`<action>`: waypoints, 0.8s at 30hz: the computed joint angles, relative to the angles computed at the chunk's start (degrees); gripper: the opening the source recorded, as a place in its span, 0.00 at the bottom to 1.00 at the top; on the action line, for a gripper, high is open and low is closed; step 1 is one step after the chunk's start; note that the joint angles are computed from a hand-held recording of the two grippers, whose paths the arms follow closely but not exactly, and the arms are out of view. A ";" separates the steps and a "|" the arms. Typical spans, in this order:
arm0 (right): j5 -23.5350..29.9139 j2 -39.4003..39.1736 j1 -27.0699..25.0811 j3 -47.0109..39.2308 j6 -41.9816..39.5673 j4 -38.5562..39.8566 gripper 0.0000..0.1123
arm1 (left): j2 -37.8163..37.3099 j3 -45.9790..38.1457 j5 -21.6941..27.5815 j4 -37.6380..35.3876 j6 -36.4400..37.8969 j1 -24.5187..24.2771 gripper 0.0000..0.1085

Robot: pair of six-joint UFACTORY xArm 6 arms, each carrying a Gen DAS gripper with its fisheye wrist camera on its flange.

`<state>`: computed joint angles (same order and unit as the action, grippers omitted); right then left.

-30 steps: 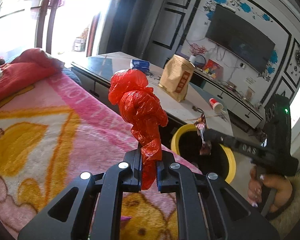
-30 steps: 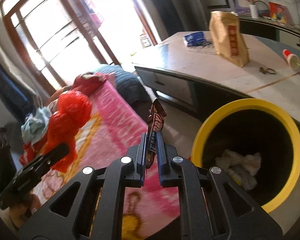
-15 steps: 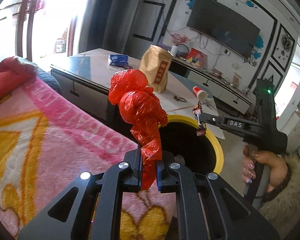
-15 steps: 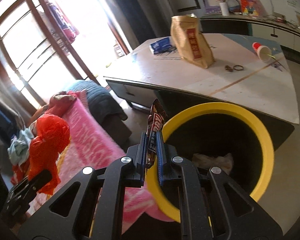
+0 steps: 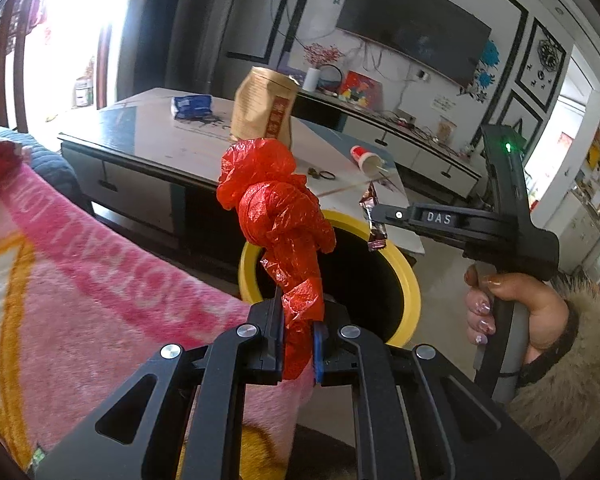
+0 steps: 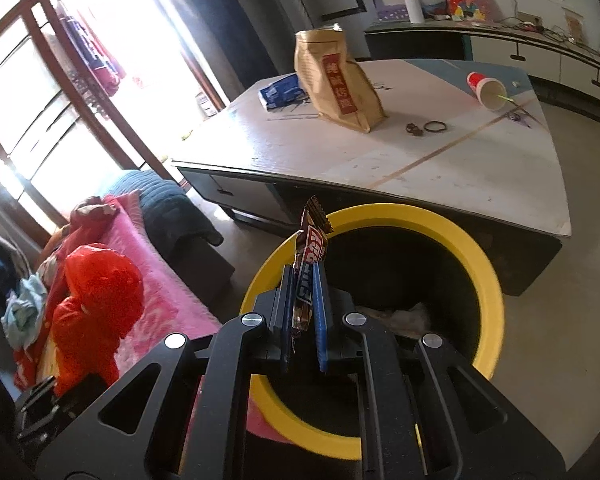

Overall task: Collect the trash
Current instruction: 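Carry the red plastic bag and brown candy wrapper over the bin, then open both grippers to drop the red bag and wrapper into the bin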

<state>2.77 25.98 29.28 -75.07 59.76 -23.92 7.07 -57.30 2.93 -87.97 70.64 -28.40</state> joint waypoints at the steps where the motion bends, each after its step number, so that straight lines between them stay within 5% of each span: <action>1: 0.14 -0.06 -0.28 0.18 0.34 -0.24 0.05 | 0.64 -0.47 0.07 0.80 -0.57 -0.32 0.09; 16: -0.46 -0.85 -2.57 2.71 0.35 2.80 0.07 | 8.77 -6.42 3.23 13.09 -12.06 -1.62 0.11; 17: -0.50 -1.08 -2.89 2.98 2.71 0.59 0.08 | 9.71 -7.38 3.76 12.55 -11.77 -1.58 0.20; 20: -0.48 -1.69 -3.97 3.56 11.02 -6.36 0.20 | 11.28 -9.29 4.81 8.27 -8.91 -1.39 0.74; 24: 0.10 -1.91 -4.42 3.34 15.93 -11.24 0.30 | 11.44 -9.22 4.11 7.60 -9.43 -1.21 0.83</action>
<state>2.86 24.07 24.86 -71.73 75.69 -35.16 18.52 -66.52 7.04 -80.37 61.21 -29.61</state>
